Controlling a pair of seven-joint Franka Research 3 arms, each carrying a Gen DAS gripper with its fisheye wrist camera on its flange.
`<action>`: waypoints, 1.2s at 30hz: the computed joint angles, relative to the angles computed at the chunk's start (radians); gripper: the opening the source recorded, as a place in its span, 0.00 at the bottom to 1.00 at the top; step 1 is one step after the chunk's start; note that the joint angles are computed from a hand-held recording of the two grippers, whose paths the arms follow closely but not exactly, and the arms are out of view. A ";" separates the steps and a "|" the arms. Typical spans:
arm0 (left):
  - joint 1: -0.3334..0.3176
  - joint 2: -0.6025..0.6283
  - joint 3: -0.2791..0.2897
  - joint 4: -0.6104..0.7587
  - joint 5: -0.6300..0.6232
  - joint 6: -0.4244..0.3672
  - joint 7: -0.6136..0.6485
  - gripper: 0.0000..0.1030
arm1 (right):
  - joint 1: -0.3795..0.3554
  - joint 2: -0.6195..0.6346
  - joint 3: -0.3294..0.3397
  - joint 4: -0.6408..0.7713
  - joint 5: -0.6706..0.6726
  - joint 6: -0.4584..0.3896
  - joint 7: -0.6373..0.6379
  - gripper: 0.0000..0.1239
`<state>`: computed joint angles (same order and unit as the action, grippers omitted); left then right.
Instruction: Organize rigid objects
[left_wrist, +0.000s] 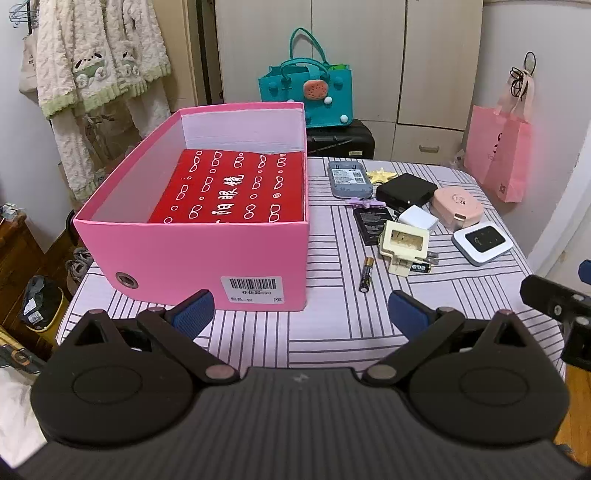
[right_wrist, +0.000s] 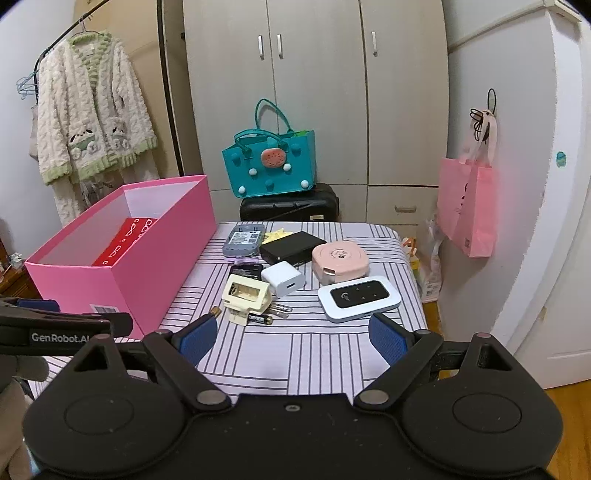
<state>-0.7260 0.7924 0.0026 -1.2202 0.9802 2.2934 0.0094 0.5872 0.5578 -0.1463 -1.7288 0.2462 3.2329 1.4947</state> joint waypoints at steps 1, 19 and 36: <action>-0.002 0.001 0.002 0.000 0.002 0.001 -0.006 0.99 | 0.003 -0.001 -0.004 -0.003 0.000 0.003 0.001 0.74; -0.023 0.020 0.019 0.019 0.053 0.004 -0.046 1.00 | -0.047 0.000 0.067 -0.031 0.080 0.109 -0.132 0.77; -0.017 0.033 0.014 0.034 0.020 -0.001 -0.009 1.00 | -0.035 0.011 0.059 -0.018 0.116 0.086 -0.158 0.78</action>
<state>-0.7427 0.8252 0.0168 -1.1866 0.9998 2.2922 0.0001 0.5521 0.5683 -0.0872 -1.7469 0.3627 3.3193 1.3369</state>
